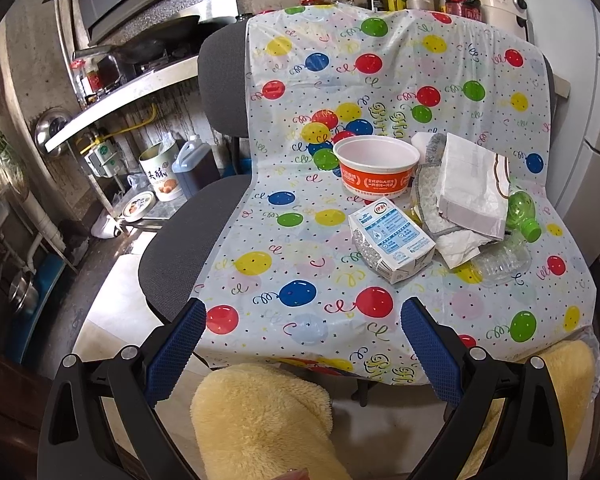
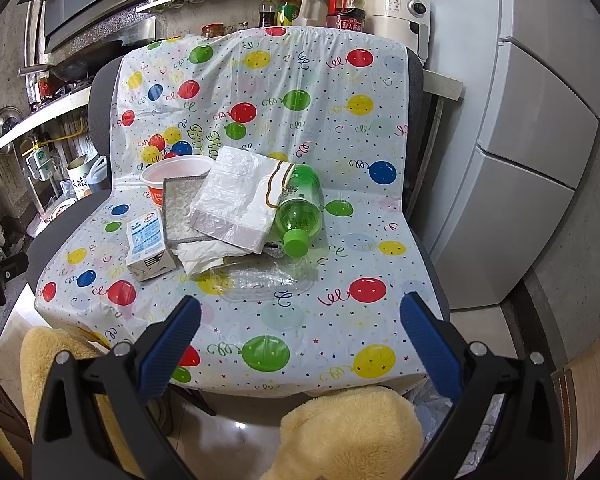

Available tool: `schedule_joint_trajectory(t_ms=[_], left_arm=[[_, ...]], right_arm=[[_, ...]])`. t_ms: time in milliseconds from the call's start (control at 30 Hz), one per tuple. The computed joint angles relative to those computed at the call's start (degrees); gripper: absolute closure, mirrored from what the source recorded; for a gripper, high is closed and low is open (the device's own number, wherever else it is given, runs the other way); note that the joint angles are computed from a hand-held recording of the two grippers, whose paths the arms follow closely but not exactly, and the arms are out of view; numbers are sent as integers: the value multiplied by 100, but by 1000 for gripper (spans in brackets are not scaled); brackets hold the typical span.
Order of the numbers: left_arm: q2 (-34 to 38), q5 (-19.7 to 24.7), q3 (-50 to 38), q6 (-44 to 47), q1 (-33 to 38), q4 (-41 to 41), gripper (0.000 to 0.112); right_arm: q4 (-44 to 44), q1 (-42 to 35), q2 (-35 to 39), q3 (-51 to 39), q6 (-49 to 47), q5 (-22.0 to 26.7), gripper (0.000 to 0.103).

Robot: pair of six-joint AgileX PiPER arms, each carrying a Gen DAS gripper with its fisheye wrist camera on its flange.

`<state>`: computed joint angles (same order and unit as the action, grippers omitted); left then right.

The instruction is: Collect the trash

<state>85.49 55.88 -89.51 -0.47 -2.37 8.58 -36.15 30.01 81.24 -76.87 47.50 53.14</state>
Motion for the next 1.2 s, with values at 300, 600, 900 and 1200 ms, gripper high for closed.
schedule_joint_trajectory(t_ms=[300,600,900,1200], left_arm=[[31,42,-89,-31,-29,36,16],[19,35,-76,-29,-26,29,16],[22,41,-83,-20,-16,16,16],[25,90,-138,-24,-29,28,16]], right_arm=[[-25,31,1,-37,12,44,6],[-21,27,0,-38,8,48,6],[-35,30,-1,-20,25,41,6],[-15,32,14,-83,-12,90,6]])
